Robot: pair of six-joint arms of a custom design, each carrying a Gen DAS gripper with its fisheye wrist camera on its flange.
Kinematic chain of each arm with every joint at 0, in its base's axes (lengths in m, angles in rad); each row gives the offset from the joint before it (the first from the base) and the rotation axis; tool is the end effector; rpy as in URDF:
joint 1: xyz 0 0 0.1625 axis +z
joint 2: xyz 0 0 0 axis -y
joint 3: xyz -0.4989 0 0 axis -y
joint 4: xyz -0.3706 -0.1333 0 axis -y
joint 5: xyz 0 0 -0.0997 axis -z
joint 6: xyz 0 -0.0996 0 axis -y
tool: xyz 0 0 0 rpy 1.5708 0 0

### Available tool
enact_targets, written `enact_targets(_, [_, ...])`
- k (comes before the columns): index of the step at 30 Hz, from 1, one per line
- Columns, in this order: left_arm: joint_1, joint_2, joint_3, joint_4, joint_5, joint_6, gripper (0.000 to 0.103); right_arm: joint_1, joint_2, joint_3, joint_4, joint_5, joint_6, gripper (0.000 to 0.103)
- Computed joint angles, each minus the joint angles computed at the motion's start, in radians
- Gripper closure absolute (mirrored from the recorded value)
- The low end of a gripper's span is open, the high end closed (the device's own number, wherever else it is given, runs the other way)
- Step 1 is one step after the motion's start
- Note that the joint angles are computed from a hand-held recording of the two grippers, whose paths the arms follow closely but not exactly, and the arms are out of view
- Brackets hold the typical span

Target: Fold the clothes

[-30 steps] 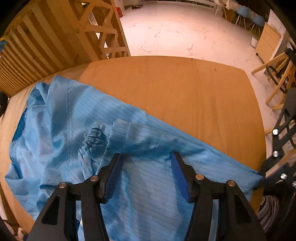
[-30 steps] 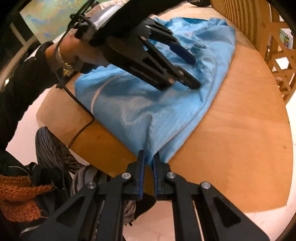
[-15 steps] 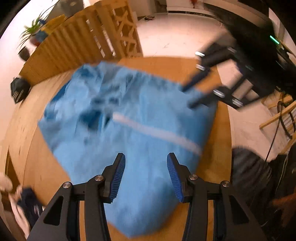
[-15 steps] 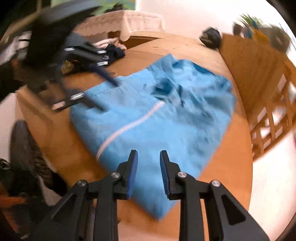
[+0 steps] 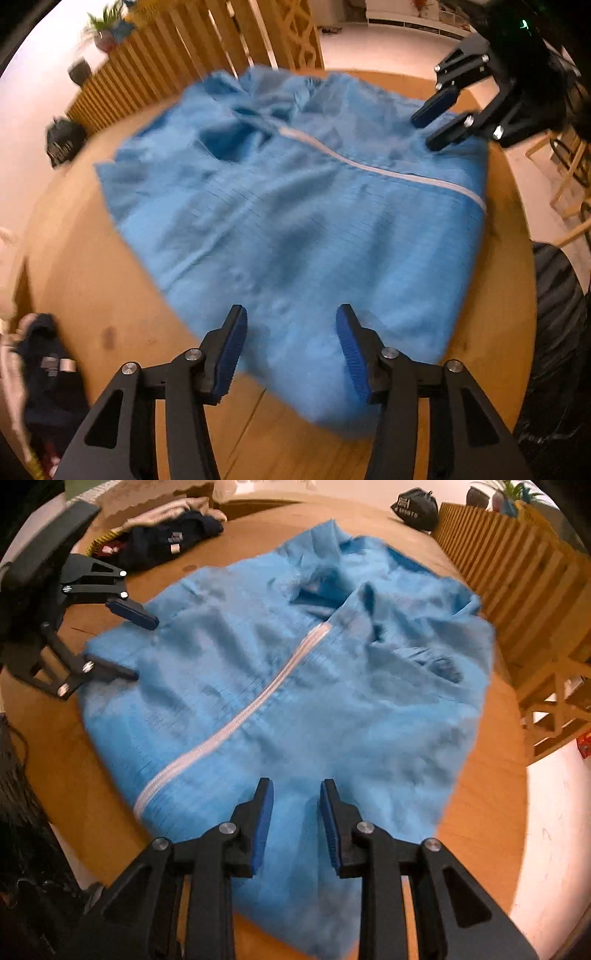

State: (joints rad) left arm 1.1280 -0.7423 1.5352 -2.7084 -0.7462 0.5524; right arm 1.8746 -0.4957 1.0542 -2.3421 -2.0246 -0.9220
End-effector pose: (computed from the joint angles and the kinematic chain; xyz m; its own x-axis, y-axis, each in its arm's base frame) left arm -0.1324 -0.7611 0.2058 -0.4010 0.5030 -0.7656 0.7209 0.6889 0.0750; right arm 0.3456 -0.8029 0.1370 -0.3019 -0.8522 0.4272 -0.8821 0.4197 0.2138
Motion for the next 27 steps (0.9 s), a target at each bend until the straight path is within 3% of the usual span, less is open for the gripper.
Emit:
enact_targets(1, [-0.022, -0.037, 0.045, -0.012, -0.011, 0.027, 0.055, 0.001, -0.028, 0.024, 0.013, 0.020, -0.029, 0.071])
enact_targets(3, [-0.061, -0.096, 0.115, -0.018, -0.026, 0.066, 0.053, 0.005, -0.093, 0.111, -0.028, 0.040, -0.128, 0.035])
enact_targets(5, [-0.092, -0.134, 0.161, 0.008, -0.035, 0.077, 0.052, 0.000, -0.150, 0.219, -0.143, 0.077, -0.259, 0.034])
enact_targets(6, [-0.105, -0.146, 0.164, 0.062, -0.045, 0.063, 0.052, 0.001, -0.154, 0.232, -0.164, 0.071, -0.286, 0.034])
enact_targets(11, [-0.134, -0.128, 0.124, 0.225, -0.036, 0.076, 0.051, 0.001, -0.134, 0.229, -0.120, -0.012, -0.316, 0.034])
enact_targets(14, [-0.132, -0.106, 0.051, 0.389, -0.022, 0.024, 0.051, 0.003, -0.121, 0.243, -0.142, -0.037, -0.361, 0.034])
enact_targets(20, [-0.125, -0.106, -0.056, 0.579, -0.103, -0.108, 0.045, -0.007, -0.099, 0.209, -0.077, -0.057, -0.338, 0.034])
enact_targets(27, [-0.150, -0.088, -0.168, 0.734, -0.146, -0.191, 0.042, -0.020, -0.090, 0.168, -0.014, -0.045, -0.269, 0.034])
